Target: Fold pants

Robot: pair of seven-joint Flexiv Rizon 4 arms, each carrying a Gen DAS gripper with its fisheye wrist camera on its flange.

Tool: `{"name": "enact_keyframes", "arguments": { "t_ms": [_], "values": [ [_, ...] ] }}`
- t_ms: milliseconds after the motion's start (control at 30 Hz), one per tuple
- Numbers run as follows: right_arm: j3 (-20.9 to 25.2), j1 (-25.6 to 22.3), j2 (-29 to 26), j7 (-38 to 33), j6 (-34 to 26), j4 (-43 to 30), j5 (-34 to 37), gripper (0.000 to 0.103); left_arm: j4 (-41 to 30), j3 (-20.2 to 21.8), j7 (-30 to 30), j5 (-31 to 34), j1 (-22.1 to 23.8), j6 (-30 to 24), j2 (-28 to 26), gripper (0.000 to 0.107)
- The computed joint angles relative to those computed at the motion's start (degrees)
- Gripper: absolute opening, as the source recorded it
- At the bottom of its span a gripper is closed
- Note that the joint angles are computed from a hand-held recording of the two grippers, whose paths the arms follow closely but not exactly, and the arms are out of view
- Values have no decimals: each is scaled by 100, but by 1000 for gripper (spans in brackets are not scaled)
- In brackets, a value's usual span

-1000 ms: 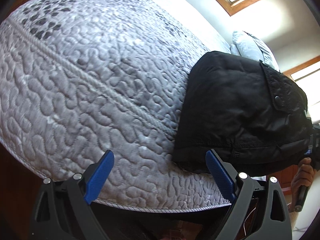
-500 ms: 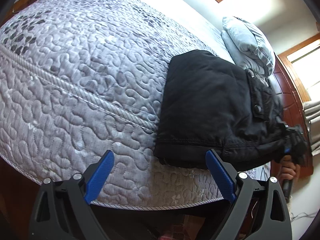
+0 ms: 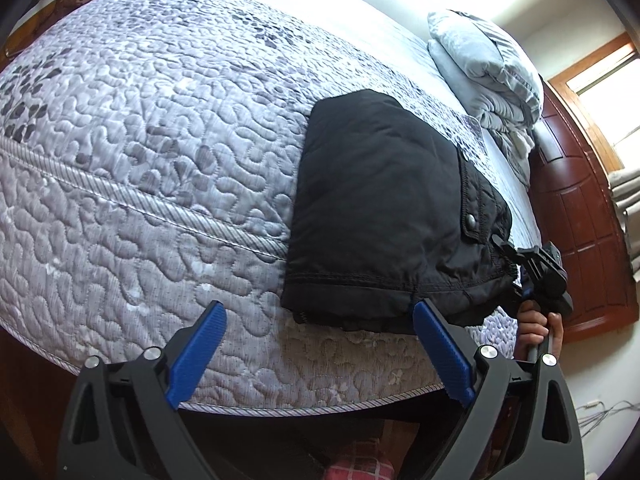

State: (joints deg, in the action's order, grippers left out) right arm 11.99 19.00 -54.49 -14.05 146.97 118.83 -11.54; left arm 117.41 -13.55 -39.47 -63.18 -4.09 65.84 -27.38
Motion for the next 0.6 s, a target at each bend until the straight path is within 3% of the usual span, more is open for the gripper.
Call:
{"name": "enact_keyframes", "arguments": {
  "t_ms": [67,200,433,600],
  "values": [
    [52,-39,-55,2,213,56,-42,52,-13,17,-26,74,-18,-24,5,95],
    [42,55,-35,-96,573,312,164,64,-11,-6,-43,130,-33,-60,22,95],
    [38,343,154,-381,933,870,620,64,5,-32,-59,185,-99,-123,16,96],
    [-6,530,318,-438,553,846,850,59,25,-57,-68,178,-133,-171,30,96]
  ]
}}
